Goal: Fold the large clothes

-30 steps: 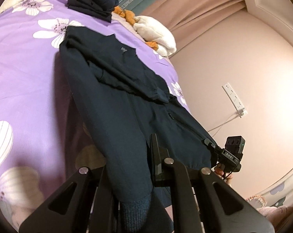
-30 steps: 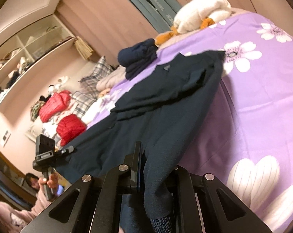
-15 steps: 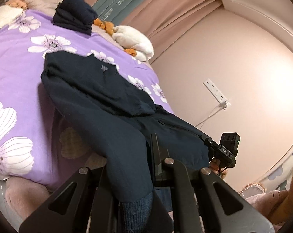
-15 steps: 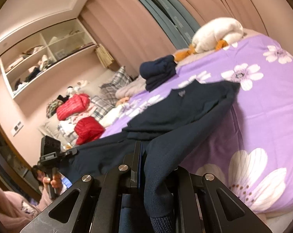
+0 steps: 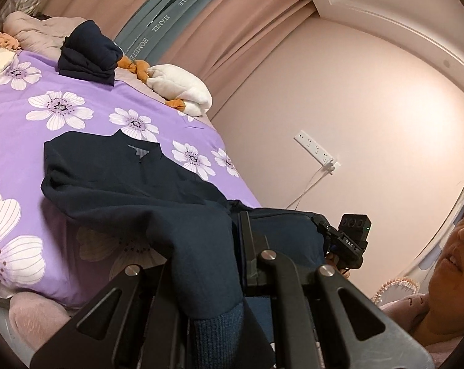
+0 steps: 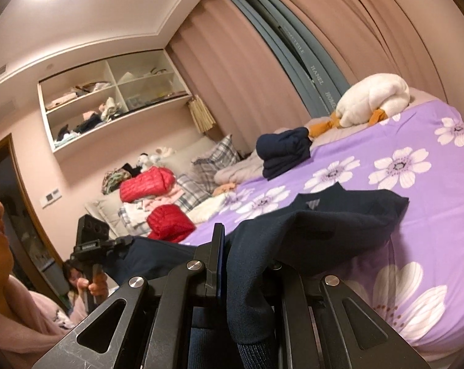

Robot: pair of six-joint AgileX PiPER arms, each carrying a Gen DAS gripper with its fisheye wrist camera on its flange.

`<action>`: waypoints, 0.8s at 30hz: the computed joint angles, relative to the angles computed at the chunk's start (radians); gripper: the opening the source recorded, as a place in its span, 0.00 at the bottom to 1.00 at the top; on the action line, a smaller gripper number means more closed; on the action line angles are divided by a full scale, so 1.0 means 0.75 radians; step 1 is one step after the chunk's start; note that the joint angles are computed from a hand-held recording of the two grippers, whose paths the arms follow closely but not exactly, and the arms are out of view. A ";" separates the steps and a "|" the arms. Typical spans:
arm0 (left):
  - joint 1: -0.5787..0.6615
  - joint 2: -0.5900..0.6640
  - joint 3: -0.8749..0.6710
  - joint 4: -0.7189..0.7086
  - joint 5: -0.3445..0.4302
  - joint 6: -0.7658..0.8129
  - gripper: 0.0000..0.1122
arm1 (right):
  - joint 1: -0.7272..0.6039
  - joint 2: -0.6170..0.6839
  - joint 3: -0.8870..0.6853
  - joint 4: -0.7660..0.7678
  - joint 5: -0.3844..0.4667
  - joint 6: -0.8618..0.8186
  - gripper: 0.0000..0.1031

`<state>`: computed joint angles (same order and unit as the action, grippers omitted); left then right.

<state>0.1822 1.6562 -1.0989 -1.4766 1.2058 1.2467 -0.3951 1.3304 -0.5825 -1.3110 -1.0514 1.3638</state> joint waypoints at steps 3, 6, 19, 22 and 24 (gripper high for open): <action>0.001 0.035 -0.046 0.000 -0.008 -0.020 0.09 | -0.045 0.053 -0.021 -0.003 -0.040 0.006 0.13; -0.012 0.101 -0.143 0.013 -0.030 -0.074 0.09 | -0.057 0.112 -0.071 -0.002 -0.037 0.038 0.13; -0.160 0.497 -0.873 0.223 -0.268 -0.481 0.10 | 0.004 0.429 -0.485 0.037 0.084 0.219 0.13; -0.179 0.637 -1.104 0.313 -0.291 -0.639 0.10 | 0.004 0.512 -0.591 0.024 0.116 0.313 0.13; -0.190 0.734 -1.262 0.372 -0.292 -0.747 0.10 | -0.003 0.570 -0.667 -0.006 0.130 0.384 0.13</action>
